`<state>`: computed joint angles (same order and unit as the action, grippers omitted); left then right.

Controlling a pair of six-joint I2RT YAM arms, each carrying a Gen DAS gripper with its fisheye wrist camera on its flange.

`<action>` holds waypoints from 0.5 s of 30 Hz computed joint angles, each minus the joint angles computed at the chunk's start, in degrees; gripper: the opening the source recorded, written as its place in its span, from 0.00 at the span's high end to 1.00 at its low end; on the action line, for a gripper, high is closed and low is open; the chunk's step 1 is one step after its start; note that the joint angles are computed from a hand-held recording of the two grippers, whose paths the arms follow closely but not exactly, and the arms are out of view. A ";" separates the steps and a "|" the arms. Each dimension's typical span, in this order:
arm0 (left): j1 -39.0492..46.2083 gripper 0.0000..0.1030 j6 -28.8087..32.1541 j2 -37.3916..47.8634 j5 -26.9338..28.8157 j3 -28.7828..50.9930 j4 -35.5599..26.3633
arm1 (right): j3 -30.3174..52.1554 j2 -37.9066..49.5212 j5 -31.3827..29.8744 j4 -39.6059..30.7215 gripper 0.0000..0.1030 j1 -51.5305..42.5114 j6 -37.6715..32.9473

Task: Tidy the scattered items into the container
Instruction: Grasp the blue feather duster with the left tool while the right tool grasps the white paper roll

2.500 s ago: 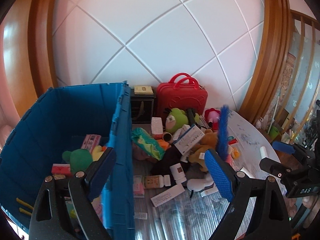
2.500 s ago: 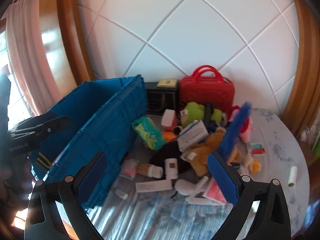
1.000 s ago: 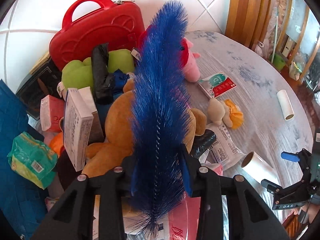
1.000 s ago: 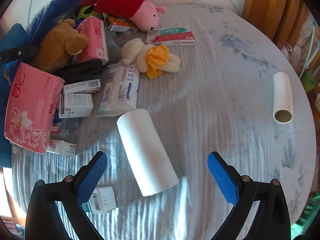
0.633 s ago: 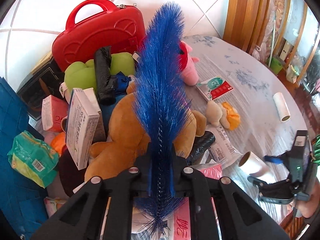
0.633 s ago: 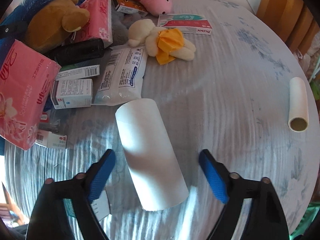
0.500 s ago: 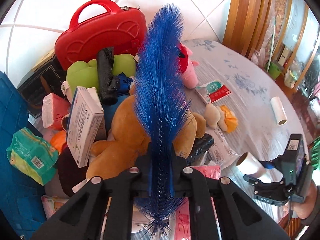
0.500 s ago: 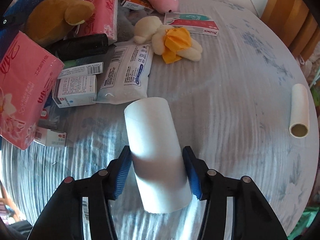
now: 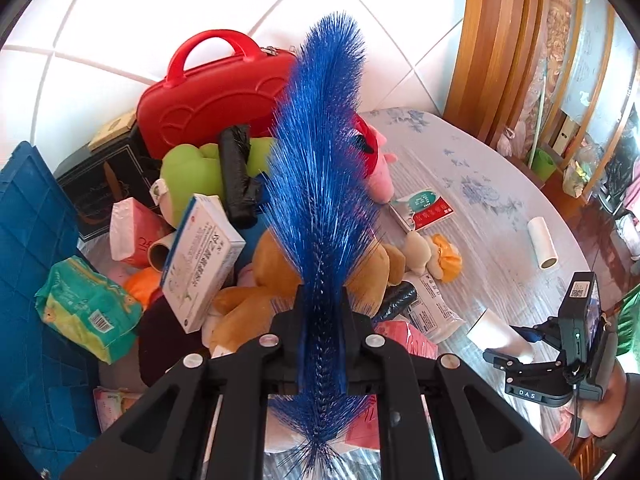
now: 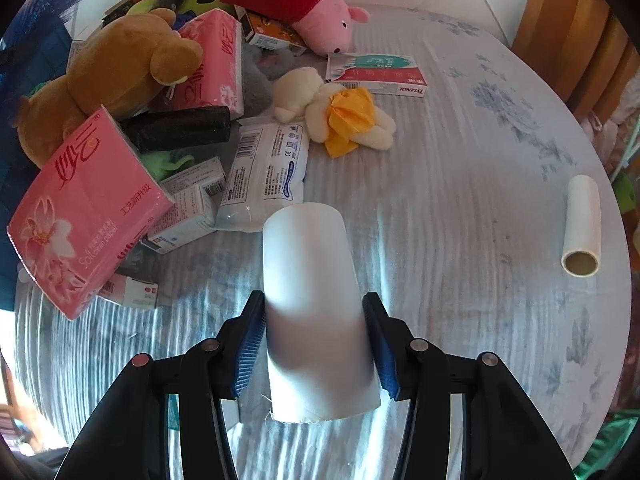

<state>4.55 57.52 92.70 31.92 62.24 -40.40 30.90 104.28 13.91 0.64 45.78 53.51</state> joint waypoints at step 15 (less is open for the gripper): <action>9.35 0.89 8.53 -1.71 5.89 4.29 -10.72 | 2.55 -10.97 5.71 -13.40 0.53 6.11 5.77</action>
<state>13.90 66.05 90.99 37.80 66.53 -51.11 33.45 93.30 19.62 -12.76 51.90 59.29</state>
